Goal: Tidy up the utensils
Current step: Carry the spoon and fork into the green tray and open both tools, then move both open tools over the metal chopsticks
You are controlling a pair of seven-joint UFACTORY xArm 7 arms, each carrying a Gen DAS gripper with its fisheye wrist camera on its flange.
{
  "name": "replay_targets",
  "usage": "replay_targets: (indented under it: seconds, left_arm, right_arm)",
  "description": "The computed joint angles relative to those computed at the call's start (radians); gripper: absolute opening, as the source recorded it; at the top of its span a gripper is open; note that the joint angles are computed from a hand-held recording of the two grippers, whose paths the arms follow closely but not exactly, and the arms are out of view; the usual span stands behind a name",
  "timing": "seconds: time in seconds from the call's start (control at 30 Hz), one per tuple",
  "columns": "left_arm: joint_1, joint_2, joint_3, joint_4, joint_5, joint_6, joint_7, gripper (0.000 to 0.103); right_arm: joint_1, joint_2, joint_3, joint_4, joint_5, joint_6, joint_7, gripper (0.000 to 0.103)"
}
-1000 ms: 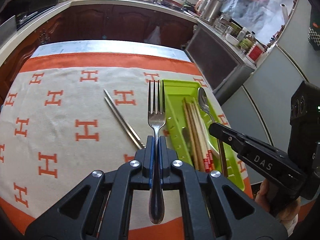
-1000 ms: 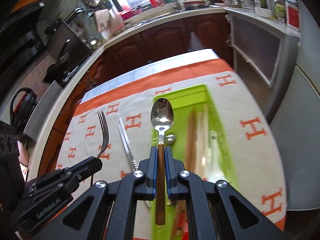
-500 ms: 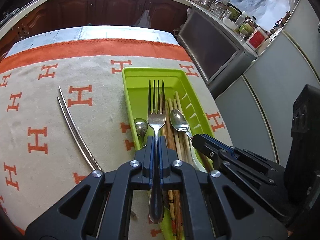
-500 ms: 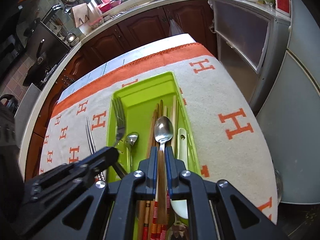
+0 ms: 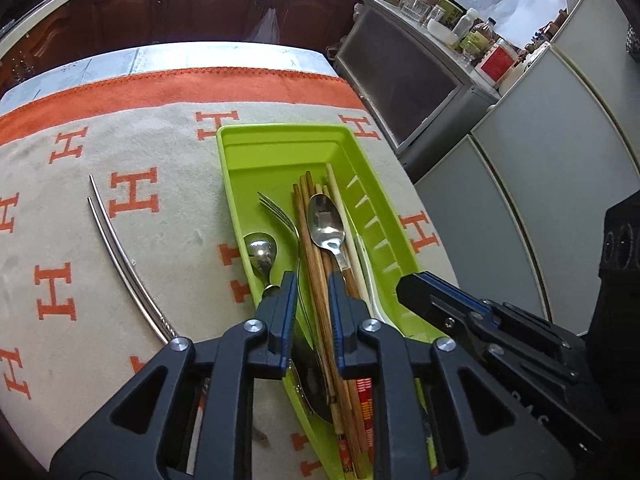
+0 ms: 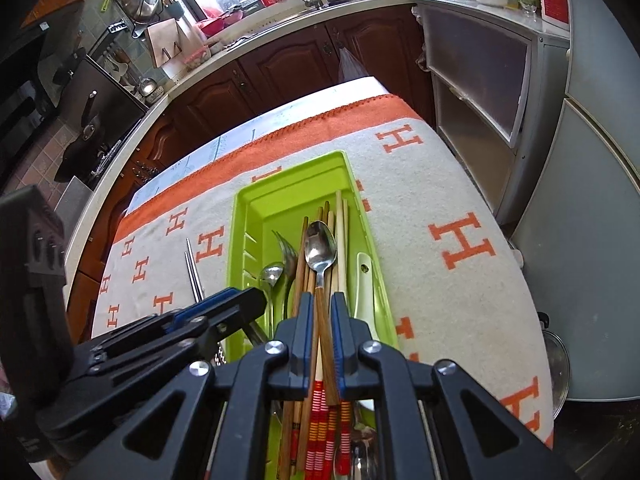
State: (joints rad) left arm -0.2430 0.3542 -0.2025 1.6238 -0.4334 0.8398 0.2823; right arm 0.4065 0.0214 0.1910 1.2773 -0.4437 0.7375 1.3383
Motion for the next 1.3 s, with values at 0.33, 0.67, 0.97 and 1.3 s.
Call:
replay_targets:
  seconds: [0.33, 0.67, 0.97, 1.3]
  left_arm:
    - [0.044, -0.126, 0.067, -0.098, 0.064, 0.003, -0.07, 0.047]
    - [0.11, -0.209, 0.119, -0.189, 0.151, -0.032, -0.105, 0.047]
    - [0.142, -0.28, 0.146, -0.288, 0.222, -0.127, -0.122, 0.047]
    - [0.156, -0.258, 0.152, -0.32, 0.27, -0.155, -0.152, 0.047]
  right_arm:
    - [0.019, 0.011, 0.01, 0.035, 0.001, -0.004, -0.019, 0.008]
    - [0.077, 0.097, 0.013, 0.148, 0.015, -0.011, -0.094, 0.008]
    - [0.149, 0.279, -0.015, 0.363, 0.094, 0.064, -0.287, 0.008]
    - [0.191, 0.451, -0.066, 0.585, 0.189, 0.218, -0.445, 0.008]
